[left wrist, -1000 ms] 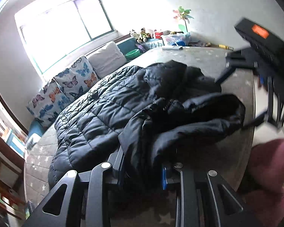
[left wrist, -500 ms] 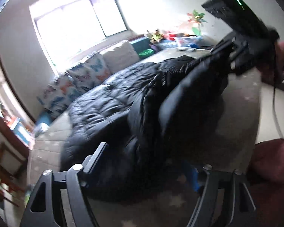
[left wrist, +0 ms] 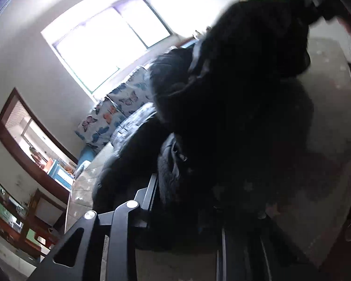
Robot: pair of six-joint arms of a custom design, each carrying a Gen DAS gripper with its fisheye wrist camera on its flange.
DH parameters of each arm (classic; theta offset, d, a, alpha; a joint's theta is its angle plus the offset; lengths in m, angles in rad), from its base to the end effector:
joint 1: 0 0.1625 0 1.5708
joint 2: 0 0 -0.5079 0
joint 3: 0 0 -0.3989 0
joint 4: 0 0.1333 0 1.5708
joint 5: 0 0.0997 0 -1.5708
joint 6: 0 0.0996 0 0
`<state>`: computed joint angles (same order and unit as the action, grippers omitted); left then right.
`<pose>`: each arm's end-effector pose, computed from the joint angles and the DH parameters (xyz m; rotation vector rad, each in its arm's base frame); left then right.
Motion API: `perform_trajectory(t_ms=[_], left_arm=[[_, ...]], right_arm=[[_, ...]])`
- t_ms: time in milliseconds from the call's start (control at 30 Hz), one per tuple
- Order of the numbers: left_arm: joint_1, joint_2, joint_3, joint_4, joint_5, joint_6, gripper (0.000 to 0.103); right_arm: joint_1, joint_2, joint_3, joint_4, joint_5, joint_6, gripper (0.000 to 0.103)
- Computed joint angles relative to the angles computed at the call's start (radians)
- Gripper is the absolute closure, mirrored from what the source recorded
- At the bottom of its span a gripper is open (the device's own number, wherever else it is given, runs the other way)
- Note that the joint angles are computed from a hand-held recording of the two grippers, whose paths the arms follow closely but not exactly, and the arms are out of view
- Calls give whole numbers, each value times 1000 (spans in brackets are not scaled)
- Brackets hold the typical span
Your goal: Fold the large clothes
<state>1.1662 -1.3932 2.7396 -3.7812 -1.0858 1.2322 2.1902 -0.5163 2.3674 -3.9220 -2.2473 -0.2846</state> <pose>0.0431 -0.3559 0.2921 1.4798 1.7397 -0.7322 0.3225 -0.3302 0.0096 0.8731 -2.3029 0.7615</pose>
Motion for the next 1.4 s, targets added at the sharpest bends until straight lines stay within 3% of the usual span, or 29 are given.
perform_trajectory(t_ms=[200,367,467,633,700,867,1100,1267,1400], left_arm=[[-66,-292,61,282,-16,-112,77],[-168,-674,75,729,15,-275,77],[-216,-771,67,845,47,-345,77],[-153,-608,16,671,0,-325,77],[-102,-484,-36,565,-35,-300,77],[-85,-244,-201,466,1,-287,77],[-16,67,-527,445,-2,-243,77],[16,281,-788,543,62,-308,77],[36,417,-917,585,139,-325,77]], right_arm=[[75,-16,70,-35,17,2,85],[160,-41,134,21,25,79,86],[187,-62,140,67,23,105,86],[144,-112,83,94,40,32,86],[110,-140,51,102,60,-11,86],[21,-202,-45,163,118,-80,86],[-131,-221,-254,299,166,-87,86],[-223,-160,-423,396,132,-99,86],[-299,-111,-520,480,135,-68,86]])
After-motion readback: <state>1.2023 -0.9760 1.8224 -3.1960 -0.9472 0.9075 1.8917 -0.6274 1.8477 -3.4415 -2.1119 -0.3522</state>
